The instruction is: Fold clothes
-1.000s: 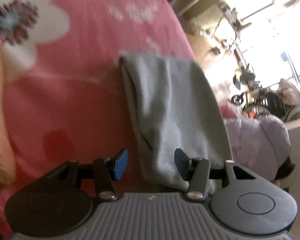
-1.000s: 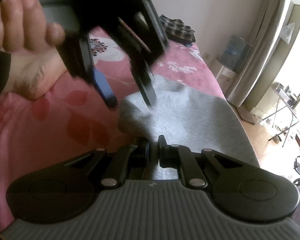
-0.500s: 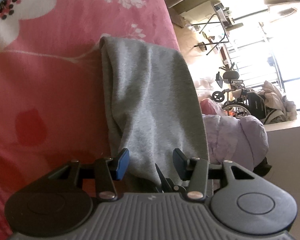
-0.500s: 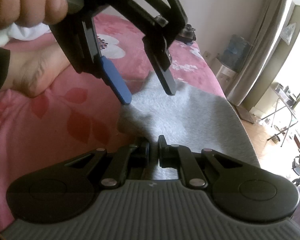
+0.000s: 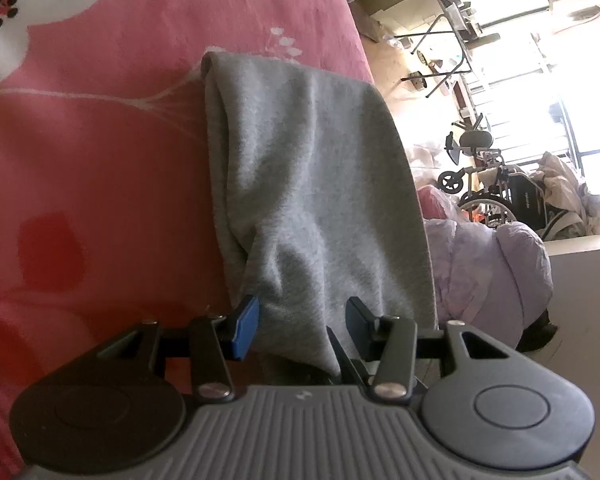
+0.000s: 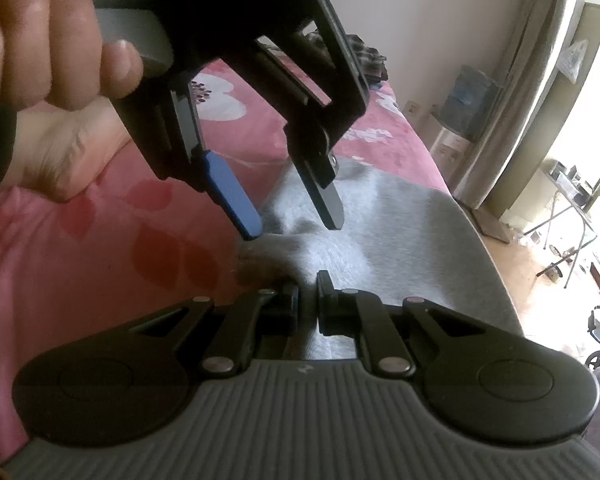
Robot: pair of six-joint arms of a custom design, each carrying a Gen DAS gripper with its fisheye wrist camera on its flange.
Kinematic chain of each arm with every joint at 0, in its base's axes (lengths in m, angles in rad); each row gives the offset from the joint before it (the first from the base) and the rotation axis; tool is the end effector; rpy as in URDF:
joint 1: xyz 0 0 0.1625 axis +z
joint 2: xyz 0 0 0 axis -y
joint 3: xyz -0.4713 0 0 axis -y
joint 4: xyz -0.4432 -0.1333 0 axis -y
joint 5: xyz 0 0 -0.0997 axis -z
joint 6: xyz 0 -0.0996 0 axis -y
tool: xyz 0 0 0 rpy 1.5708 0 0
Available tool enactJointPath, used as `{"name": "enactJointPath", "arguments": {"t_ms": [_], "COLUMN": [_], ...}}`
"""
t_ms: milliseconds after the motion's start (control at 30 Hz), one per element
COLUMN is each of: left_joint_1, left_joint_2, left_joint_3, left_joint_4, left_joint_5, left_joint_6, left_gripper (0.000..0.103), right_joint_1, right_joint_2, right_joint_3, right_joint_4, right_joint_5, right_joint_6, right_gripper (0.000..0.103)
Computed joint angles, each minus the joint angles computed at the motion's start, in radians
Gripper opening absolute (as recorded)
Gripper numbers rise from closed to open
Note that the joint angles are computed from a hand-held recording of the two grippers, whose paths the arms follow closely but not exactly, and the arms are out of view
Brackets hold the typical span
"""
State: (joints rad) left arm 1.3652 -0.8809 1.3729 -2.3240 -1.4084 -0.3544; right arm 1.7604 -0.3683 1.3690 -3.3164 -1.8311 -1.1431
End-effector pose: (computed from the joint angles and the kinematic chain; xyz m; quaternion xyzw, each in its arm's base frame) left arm -0.0196 -0.8257 0.2474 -0.0840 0.9847 -0.1470 0.0414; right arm 0.2598 -0.7825 -0.0441 0.5337 -0.7552 0.2651 0.2730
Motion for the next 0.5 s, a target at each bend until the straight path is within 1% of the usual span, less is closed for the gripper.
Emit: {"name": "enactJointPath", "arguments": {"t_ms": [233, 300, 400, 500], "left_joint_1": [0.001, 0.001, 0.001, 0.005], "left_joint_2": [0.025, 0.034, 0.043, 0.042], "left_joint_3": [-0.035, -0.048, -0.058, -0.052], "left_joint_4": [0.06, 0.074, 0.083, 0.069], "left_joint_5": [0.002, 0.006, 0.014, 0.008], "left_joint_6": [-0.011, -0.007, -0.002, -0.001], "left_gripper": [0.046, 0.043, 0.032, 0.027], "right_joint_1": [-0.001, -0.002, -0.001, -0.003], "right_joint_2": [-0.002, -0.002, -0.004, -0.004], "right_joint_3": [-0.001, 0.0, -0.001, 0.001], "right_joint_4": [0.004, 0.004, 0.009, 0.009], "right_joint_5": [0.0, 0.001, 0.004, 0.01], "right_joint_6": [0.007, 0.008, 0.013, 0.016], "right_gripper": [0.007, 0.007, 0.007, 0.007]}}
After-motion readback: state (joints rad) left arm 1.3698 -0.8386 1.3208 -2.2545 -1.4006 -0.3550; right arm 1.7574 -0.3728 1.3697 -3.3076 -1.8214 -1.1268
